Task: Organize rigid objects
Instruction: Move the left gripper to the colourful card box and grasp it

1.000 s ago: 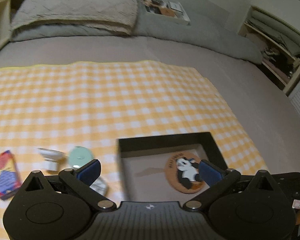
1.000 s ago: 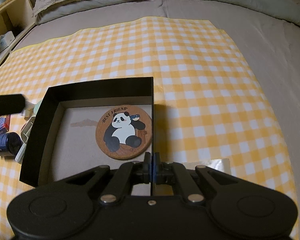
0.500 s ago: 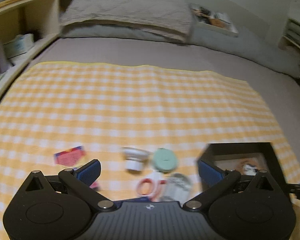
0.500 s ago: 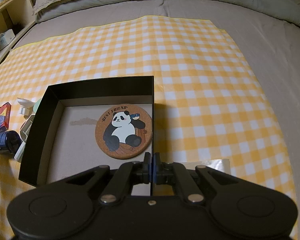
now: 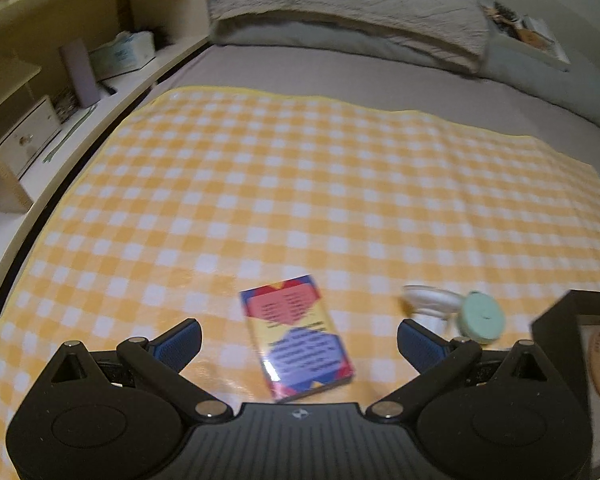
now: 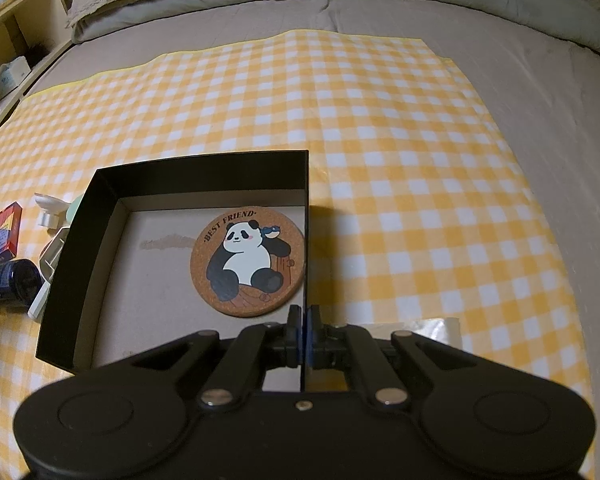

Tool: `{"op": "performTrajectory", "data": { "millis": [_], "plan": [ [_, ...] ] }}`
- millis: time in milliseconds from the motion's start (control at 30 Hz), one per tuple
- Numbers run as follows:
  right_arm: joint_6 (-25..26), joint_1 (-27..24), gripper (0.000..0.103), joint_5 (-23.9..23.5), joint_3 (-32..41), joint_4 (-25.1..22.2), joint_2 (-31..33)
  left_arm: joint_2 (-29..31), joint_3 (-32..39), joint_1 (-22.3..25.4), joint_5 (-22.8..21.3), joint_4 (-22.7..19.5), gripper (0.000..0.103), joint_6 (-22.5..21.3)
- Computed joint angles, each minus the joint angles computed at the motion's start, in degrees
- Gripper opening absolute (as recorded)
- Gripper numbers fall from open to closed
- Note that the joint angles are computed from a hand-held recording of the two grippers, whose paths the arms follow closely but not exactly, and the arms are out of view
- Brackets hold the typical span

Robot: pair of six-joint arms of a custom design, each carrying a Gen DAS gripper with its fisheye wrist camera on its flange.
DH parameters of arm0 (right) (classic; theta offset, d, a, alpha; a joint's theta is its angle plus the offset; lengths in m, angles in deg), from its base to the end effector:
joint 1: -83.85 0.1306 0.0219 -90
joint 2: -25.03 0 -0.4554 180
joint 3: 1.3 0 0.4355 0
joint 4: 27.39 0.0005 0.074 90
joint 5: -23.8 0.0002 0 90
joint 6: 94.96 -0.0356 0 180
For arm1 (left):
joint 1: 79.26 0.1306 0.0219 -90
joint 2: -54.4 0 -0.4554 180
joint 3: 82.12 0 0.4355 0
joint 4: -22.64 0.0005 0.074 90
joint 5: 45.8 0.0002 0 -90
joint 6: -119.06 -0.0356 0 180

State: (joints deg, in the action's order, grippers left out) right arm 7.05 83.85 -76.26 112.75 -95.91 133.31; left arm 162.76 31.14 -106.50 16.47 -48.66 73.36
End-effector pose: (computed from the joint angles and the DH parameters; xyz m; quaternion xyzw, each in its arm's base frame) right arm 0.6478 0.0057 0.5098 -0.1218 0.9606 0.0602 0.2423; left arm 0.5775 -0.2793 0.5033 -0.1894 0.9326 0.0743 0.2982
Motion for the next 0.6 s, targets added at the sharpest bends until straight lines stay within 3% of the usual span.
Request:
{"op": "performTrajectory", "data": {
  "millis": [333, 600],
  "plan": [
    [-0.2, -0.1, 0.003, 0.0, 0.2, -0.2, 0.3, 1.9, 0.1, 3.1, 1.5, -3.5, 0.103, 4.5],
    [-0.8, 0.2, 0.003, 0.5, 0.8, -0.6, 0.8, 5.4, 2.9, 3.9, 3.5, -4.7, 0.103, 5.0]
  ]
}}
